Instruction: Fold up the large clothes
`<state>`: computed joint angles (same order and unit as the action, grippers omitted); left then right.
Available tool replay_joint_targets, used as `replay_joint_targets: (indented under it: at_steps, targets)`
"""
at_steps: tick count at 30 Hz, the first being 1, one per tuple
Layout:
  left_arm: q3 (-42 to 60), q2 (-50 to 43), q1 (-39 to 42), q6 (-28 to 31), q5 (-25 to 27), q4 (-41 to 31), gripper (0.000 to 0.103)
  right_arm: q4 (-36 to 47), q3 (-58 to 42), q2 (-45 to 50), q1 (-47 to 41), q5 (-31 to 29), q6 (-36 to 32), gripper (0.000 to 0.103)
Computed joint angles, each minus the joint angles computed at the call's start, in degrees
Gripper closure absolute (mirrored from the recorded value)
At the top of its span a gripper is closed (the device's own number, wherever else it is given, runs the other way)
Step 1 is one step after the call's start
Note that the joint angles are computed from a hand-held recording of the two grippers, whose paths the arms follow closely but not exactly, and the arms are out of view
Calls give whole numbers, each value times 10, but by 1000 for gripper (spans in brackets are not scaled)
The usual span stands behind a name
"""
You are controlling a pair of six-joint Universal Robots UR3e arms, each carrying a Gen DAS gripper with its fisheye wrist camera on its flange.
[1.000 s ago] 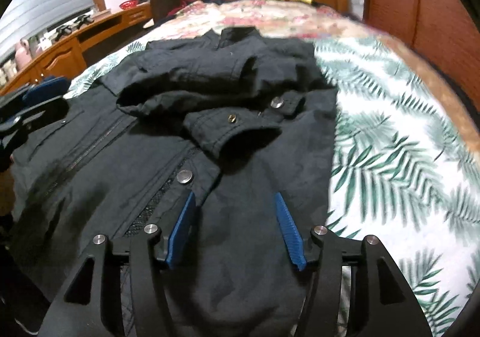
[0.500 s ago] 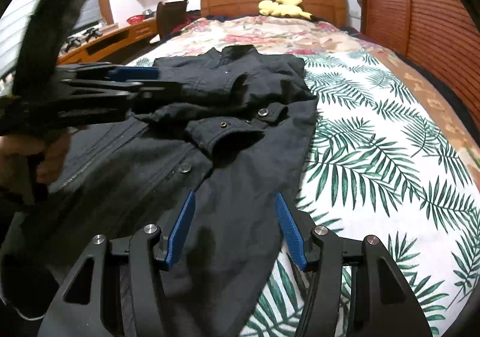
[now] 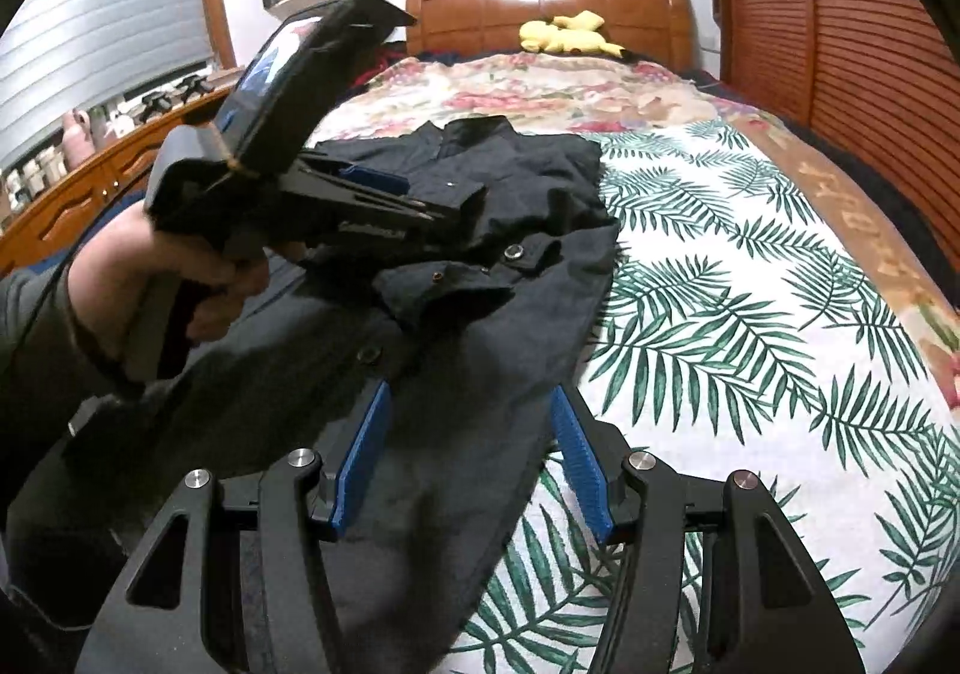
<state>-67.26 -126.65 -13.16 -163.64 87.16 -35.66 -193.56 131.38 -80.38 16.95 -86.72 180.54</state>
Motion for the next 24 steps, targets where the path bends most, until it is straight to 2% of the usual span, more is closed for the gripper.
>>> replay_joint_targets:
  at_steps: [6, 8, 9, 10, 11, 12, 13, 18, 24]
  targets:
    - [-12, 2, -3, 36, 11, -1, 51, -3, -2, 4, 5, -12, -1, 46]
    - [-30, 8, -2, 46, 16, 16, 63, -1, -6, 8, 7, -16, 0, 46]
    - [-31, 9, -1, 47, 20, 18, 72, -1, -8, 11, 8, -17, -1, 46]
    - [-40, 18, 9, 43, 7, 17, 80, 0, -12, 14, 9, -19, -1, 46]
    - [-46, 26, 20, 41, -13, 14, 82, 2, -17, 19, 13, -24, -1, 46]
    - [-56, 38, 31, 41, -31, 14, 94, 3, -22, 22, 17, -27, 0, 46]
    - [-63, 46, 36, 40, -31, 19, 96, 5, -27, 26, 20, -30, 0, 46]
    - [-145, 121, 78, 33, -48, 78, 99, 19, -69, 57, 39, -48, 8, 46]
    - [-271, 242, 152, 60, -87, 125, 99, 44, -145, 103, 79, -80, 7, 46]
